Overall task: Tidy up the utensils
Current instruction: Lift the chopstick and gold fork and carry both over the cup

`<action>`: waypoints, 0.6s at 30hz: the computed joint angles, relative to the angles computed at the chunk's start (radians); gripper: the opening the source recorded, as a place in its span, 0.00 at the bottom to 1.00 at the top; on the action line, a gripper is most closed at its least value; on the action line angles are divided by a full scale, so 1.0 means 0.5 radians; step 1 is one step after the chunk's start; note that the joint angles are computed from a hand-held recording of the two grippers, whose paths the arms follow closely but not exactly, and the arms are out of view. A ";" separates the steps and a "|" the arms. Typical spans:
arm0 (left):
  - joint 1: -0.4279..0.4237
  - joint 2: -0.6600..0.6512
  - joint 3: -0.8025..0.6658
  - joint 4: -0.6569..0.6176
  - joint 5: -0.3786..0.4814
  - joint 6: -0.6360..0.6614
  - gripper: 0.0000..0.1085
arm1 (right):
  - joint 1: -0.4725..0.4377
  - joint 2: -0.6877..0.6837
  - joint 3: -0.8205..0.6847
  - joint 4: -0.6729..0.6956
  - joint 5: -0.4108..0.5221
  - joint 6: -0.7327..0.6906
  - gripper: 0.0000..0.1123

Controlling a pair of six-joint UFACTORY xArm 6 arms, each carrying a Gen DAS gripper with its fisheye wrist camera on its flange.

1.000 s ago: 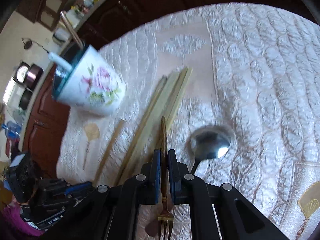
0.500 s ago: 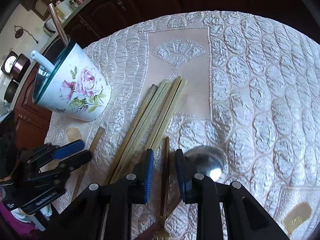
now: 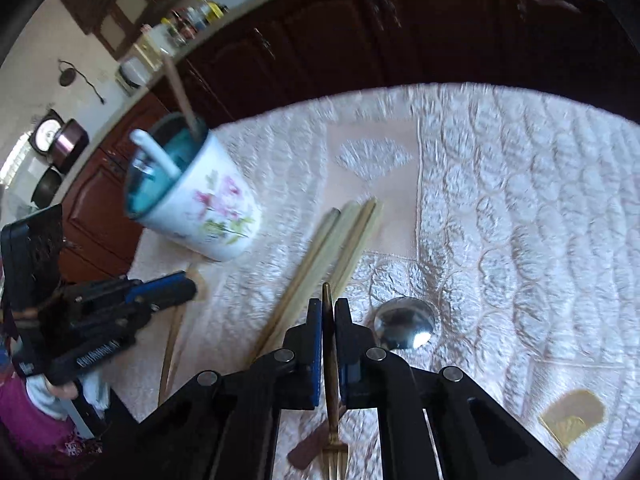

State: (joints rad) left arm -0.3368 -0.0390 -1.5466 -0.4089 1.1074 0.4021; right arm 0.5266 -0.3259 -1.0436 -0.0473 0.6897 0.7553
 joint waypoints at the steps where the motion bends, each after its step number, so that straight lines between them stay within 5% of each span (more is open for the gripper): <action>1: 0.021 -0.035 0.001 -0.033 0.006 0.026 0.06 | 0.020 -0.023 -0.010 -0.042 0.003 0.033 0.05; 9: 0.167 -0.188 -0.054 -0.281 0.115 0.157 0.06 | 0.142 -0.179 -0.053 -0.283 0.081 0.132 0.05; 18: 0.416 -0.118 -0.434 -0.482 0.264 0.152 0.06 | 0.179 0.017 -0.423 -0.391 0.083 0.026 0.05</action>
